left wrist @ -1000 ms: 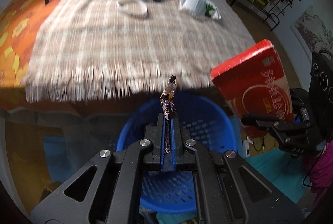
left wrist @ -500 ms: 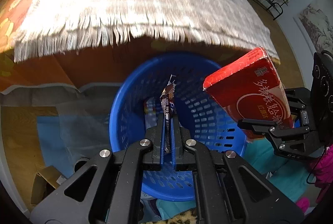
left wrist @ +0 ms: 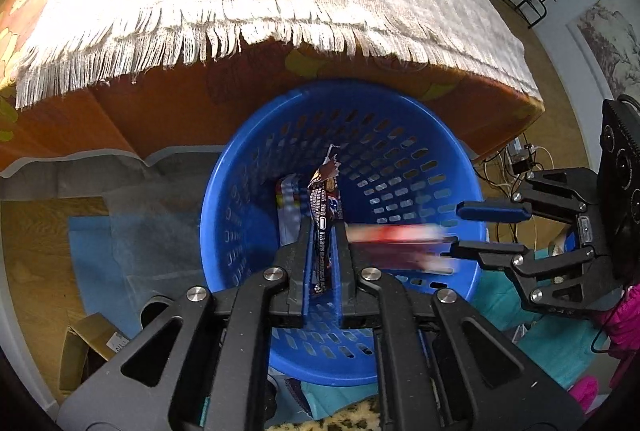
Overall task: Collect trash
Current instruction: 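Carry both items over the blue basket and open both tools to drop them, then reach the left tool to the white band while the right tool reaches the green-white packet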
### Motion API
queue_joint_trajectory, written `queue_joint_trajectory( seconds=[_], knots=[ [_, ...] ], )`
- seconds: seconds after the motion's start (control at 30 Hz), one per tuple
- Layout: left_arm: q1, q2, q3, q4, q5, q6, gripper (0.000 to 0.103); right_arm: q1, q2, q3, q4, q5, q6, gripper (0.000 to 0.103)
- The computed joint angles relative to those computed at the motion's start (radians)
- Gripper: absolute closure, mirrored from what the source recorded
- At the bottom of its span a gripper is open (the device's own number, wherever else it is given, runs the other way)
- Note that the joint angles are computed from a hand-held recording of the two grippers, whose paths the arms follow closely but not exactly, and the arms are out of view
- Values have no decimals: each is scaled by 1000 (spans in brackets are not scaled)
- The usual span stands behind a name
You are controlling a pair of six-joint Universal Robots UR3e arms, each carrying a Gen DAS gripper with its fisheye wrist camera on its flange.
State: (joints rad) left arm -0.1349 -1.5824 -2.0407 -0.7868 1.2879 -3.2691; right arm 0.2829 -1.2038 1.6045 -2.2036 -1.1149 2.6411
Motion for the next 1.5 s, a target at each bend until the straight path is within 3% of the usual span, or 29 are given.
queue_joint_trajectory(
  seconds=[0.07, 0.13, 0.2, 0.7, 0.93, 1.17, 1.23, 1.5],
  knots=[
    [-5, -7, 3, 6, 3, -4, 90, -1, -1, 8, -10, -2, 2, 70],
    [-9, -9, 8, 8, 8, -8, 78, 0, -3, 10, -14, -1, 8, 62],
    [-10, -4, 5, 23, 16, -15, 60, -3, -7, 11, -16, -4, 9, 62],
    [6, 5, 41, 30, 36, -13, 60, 19, -17, 7, -111, -135, 121, 43],
    [16, -21, 104, 44, 54, -20, 60, 21, -11, -30, -129, -187, 189, 43],
    [74, -58, 175, 88, 23, -48, 60, 45, 0, -58, -262, -337, 209, 40],
    [77, -83, 224, 76, 27, -52, 60, 35, 8, -73, -290, -335, 204, 34],
    [101, -196, 435, 0, 30, -49, 60, -34, 87, -240, -258, -226, 227, 34]
  ],
)
